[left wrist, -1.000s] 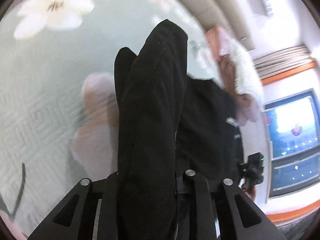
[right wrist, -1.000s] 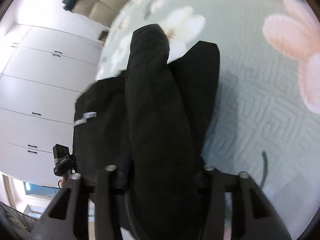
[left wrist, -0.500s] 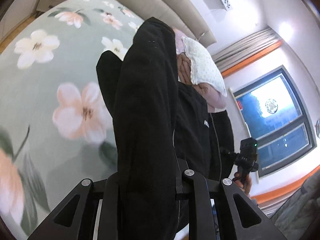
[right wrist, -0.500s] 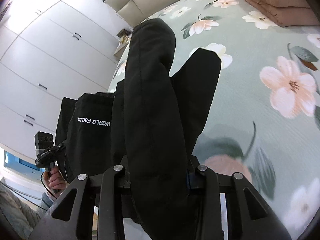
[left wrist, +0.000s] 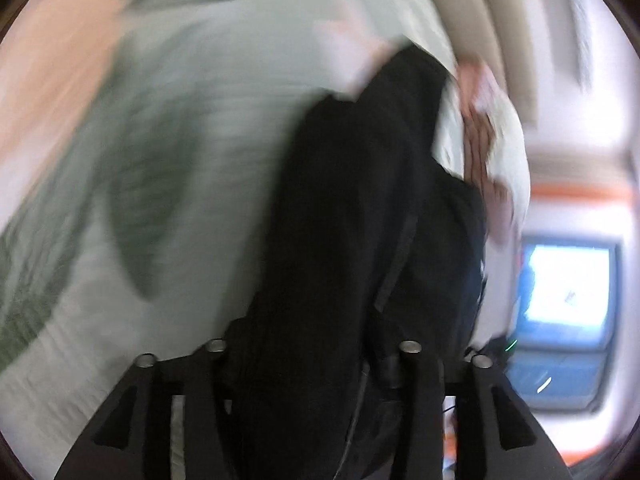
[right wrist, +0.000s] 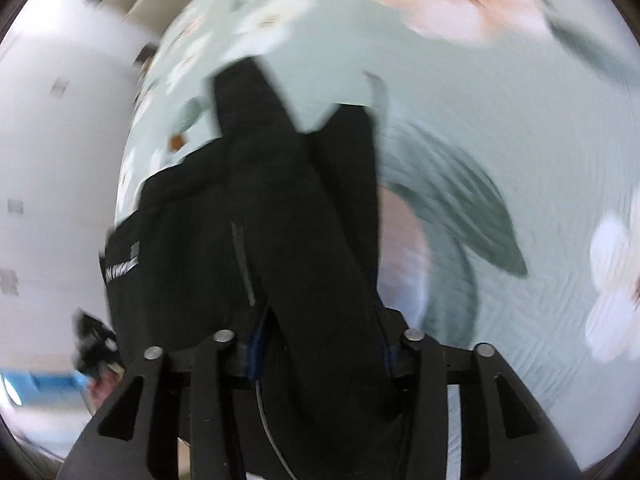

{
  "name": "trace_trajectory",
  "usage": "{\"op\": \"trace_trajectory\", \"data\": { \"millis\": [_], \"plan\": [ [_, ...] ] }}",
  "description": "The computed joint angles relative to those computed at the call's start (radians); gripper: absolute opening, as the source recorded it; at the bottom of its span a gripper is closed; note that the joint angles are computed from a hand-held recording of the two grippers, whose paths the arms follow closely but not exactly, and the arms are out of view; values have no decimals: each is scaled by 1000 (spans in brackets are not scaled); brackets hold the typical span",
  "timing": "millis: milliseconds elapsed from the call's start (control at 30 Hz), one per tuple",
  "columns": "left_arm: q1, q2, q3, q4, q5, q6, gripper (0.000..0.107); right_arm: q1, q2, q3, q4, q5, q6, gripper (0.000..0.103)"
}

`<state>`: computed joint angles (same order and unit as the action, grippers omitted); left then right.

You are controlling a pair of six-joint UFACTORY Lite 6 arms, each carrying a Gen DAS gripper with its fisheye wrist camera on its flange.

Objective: Fold large clothes

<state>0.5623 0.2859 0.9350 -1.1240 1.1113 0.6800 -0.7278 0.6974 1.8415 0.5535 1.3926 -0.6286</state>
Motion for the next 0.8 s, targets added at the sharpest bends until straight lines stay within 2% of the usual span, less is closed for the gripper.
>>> {"op": "trace_trajectory", "data": {
  "millis": [67,200,300,367,400,467,533,600,667,767,800],
  "plan": [
    [27,18,15,4,25,0,49,-29,44,32,12,16,24,52],
    [-22,-107,187,261,-26,-200,47,-24,-6,89,-89,34,84,57],
    [-38,-195,329,398,0,-318,46,23,-152,94,-218,21,103,57],
    [-72,-221,446,428,40,-349,47,84,-293,58,-279,-22,72,58],
    [-99,-238,486,436,62,-359,47,122,-355,31,-282,-33,68,60],
    [-208,-251,524,457,47,-390,47,193,-423,-9,-233,-17,72,65],
    [-365,-273,500,519,-35,-446,47,290,-506,-120,-211,-66,81,67],
    [-498,-328,404,605,-118,-499,47,406,-591,-285,-257,-179,104,68],
    [-652,-303,345,699,-222,-609,47,496,-638,-437,-318,-284,155,68],
    [-744,-264,204,734,-362,-726,47,554,-614,-590,-382,-383,235,72],
    [-744,-264,179,732,-397,-740,46,540,-615,-621,-357,-413,231,72]
  ]
}}
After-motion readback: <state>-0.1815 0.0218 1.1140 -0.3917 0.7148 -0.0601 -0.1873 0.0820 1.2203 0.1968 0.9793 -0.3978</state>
